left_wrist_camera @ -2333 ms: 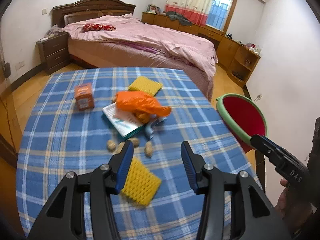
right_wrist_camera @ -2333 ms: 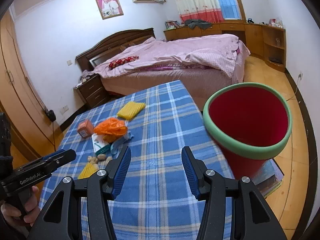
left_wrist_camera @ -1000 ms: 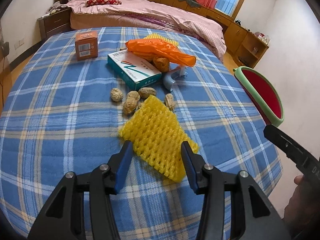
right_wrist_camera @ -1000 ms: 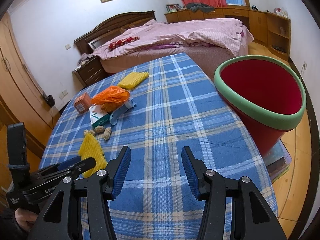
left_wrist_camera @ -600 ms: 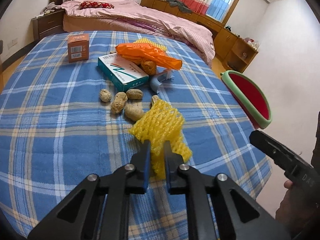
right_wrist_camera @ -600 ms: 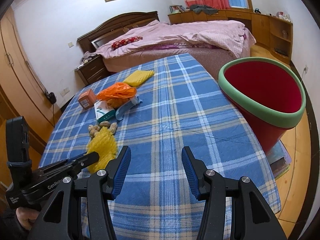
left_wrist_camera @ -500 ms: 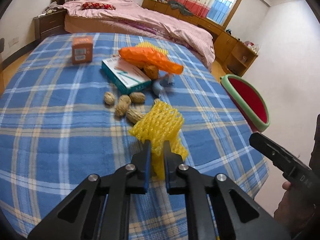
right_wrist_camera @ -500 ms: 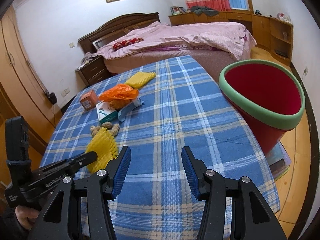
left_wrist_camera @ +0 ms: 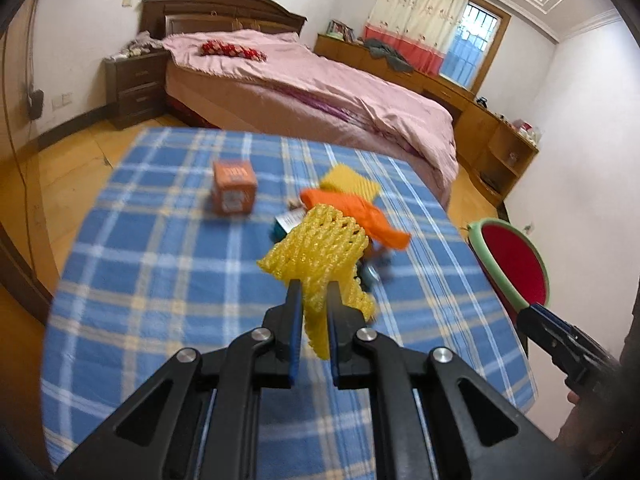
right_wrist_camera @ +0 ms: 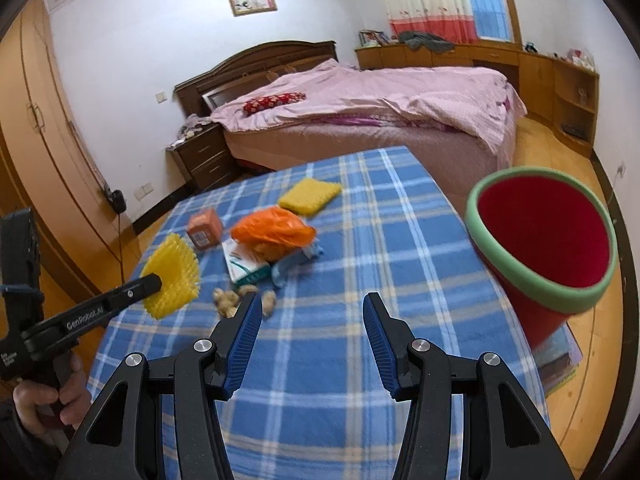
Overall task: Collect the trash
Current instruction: 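Grasp the orange plastic bag with the right tool while the left tool holds the foam sleeve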
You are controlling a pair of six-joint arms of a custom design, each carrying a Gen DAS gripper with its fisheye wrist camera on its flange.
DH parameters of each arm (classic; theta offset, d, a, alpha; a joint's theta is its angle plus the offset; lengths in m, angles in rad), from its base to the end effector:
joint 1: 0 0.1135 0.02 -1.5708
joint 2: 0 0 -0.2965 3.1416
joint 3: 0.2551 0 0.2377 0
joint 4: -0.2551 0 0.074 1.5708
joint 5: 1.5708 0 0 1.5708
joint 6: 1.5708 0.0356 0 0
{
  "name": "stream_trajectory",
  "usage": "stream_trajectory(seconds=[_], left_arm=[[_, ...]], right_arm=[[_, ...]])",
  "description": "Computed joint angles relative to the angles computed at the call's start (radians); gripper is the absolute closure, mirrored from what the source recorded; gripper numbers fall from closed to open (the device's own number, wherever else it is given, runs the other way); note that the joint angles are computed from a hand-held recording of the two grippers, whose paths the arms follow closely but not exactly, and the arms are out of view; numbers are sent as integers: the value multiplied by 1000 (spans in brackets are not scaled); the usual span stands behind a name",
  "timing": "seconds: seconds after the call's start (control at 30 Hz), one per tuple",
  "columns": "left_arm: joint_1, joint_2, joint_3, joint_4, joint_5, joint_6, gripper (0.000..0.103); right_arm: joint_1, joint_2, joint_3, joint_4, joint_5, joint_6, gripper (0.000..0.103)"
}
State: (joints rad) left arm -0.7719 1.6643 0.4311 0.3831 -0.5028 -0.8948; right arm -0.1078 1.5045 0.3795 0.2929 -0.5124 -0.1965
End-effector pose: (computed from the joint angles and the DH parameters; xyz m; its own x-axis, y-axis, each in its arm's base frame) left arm 0.1910 -0.1620 0.1325 -0.6359 -0.3349 -0.6953 -0.1802 0.9405 -0.2883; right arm 0.2249 -0.0068 0.1500 -0.6751 -0.0981 -0.7311 -0.3734 0.9002 0.2240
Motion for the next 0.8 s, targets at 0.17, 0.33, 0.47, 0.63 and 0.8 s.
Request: stream_trajectory(seconds=[0.17,0.33,0.47,0.63,0.8], left_arm=[[87,-24,-8,21,27,74,93],[186,15,-26,83,77,117,93],[263,75,-38,150,118,142,93],[350,157,-43,235,166,166,93],[397,227,-34,293,192,189,93]], right_arm=[[110,17,45,20,63,54,49],[215,111,110,62,127,125,37],[292,215,181,91,171,163,34],[368,348,295,91,242,187,28],[399,473,421,61,287,195,27]])
